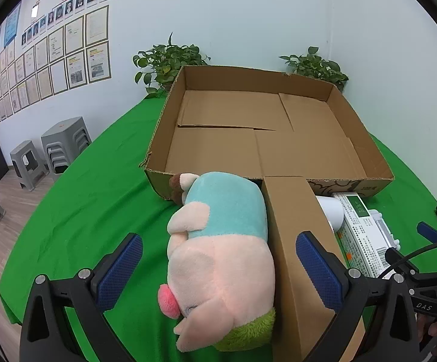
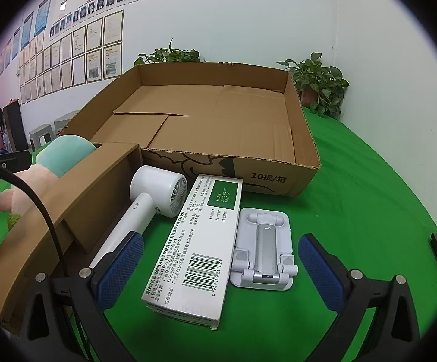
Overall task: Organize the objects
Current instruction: 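Move the left tool to the plush pig and close on its head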
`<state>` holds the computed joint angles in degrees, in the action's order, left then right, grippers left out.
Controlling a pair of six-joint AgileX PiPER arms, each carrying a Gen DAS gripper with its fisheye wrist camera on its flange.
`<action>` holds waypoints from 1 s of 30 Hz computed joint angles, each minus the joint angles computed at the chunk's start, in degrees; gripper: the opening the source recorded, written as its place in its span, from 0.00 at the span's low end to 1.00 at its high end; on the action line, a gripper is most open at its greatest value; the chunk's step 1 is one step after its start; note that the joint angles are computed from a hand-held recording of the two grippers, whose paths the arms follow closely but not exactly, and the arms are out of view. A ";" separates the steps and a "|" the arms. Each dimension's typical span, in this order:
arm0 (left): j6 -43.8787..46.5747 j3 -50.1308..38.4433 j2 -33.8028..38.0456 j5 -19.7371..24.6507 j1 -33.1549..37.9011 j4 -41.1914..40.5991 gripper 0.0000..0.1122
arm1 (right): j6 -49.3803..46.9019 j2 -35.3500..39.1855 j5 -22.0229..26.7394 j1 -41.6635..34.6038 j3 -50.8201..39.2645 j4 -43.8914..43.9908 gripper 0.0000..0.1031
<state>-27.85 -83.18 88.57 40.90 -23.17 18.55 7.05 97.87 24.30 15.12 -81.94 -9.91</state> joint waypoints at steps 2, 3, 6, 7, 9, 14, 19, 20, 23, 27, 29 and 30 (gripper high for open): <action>0.45 0.17 -0.11 -0.52 0.02 -0.42 0.91 | -0.05 0.33 0.82 0.07 -0.64 0.46 0.99; 0.59 0.10 -0.05 -0.61 0.07 -0.50 0.91 | -0.21 0.35 0.96 0.01 -0.73 0.82 0.99; 1.23 -0.36 0.33 -0.59 0.32 -1.18 0.91 | 1.42 0.51 1.54 0.10 -0.99 -0.53 0.99; 1.59 -0.50 0.43 -0.59 0.43 -1.68 0.91 | 1.24 0.55 1.71 -0.07 -1.03 -0.22 0.99; 2.24 -0.65 0.58 -0.62 0.62 -2.47 0.91 | 1.76 0.58 2.03 -0.26 -1.05 -0.69 0.99; 2.75 -0.43 0.64 -0.84 0.49 -3.19 0.91 | 2.38 0.60 2.58 -0.74 -1.16 -1.34 0.99; 3.60 0.17 0.28 -1.10 1.32 -4.47 0.91 | 2.94 0.98 3.25 -0.74 -1.44 -2.35 0.99; 4.14 0.38 0.10 -1.21 1.68 -5.13 0.91 | 3.14 1.07 3.32 -0.65 -1.56 -2.71 0.99; 5.14 1.16 -0.46 -1.49 2.42 -6.15 0.91 | 3.53 1.33 3.47 -0.29 -1.93 -3.80 0.99; 7.20 1.85 -0.94 -1.48 3.76 -8.46 0.91 | 2.97 1.43 3.17 0.02 -2.16 -4.57 0.99; 11.34 2.18 -1.20 -1.82 5.56 -13.57 0.91 | 4.39 1.08 2.01 0.38 -1.54 -7.84 0.99; 14.43 2.42 -1.46 -1.88 6.92 -17.16 0.91 | 6.39 0.77 1.16 0.69 -0.92 -11.06 0.99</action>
<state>-13.42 -80.76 87.12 39.02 -16.25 1.39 13.44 98.64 25.46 15.82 -82.86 -20.97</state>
